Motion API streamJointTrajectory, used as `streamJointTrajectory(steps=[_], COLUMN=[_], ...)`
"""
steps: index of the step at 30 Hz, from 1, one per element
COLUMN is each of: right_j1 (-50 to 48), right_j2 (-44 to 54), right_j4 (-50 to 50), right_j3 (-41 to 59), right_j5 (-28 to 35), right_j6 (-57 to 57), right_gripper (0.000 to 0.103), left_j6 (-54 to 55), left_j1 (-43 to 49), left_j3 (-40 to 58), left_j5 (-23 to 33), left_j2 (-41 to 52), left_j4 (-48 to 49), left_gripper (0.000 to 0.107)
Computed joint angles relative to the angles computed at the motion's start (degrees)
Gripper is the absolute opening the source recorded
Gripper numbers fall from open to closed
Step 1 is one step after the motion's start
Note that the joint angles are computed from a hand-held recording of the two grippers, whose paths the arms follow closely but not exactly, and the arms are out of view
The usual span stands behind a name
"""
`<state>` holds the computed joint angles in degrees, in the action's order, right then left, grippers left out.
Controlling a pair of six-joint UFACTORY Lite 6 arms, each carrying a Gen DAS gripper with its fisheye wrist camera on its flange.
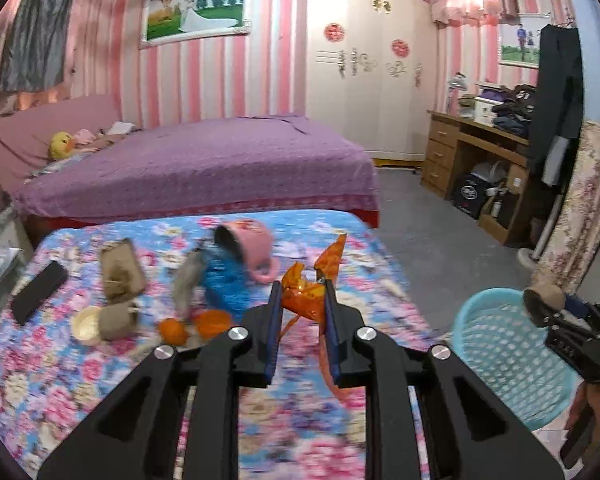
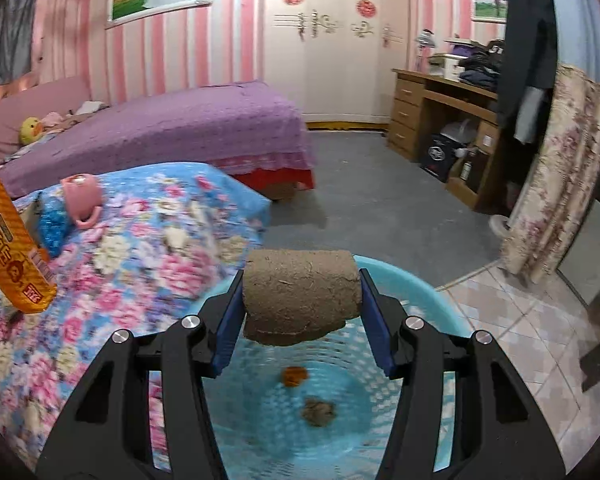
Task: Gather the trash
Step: 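Open the left tool over the basket while the right tool drops the paper tube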
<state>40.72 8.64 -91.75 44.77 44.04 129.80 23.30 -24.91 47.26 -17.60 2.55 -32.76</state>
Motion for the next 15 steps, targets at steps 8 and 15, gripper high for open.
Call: streamJointTrajectory(steps=[8, 15], right_j1=[-5.47, -9.28], right_j2=[-12.68, -18.17], right_j4=[-2.92, -4.26], right_j3=[-13.79, -19.78], right_j5=[-0.99, -2.37], right_j6=[5.25, 5.34], right_gripper=[0.054, 0.054], left_j6=[4.15, 6.21], left_j1=[-13.45, -19.59], left_j3=[9.18, 18.46], left_j5=[-1.39, -2.10], left_j2=[8.50, 20.55], left_j4=[-7.84, -11.72], left_gripper=[0.020, 0.020])
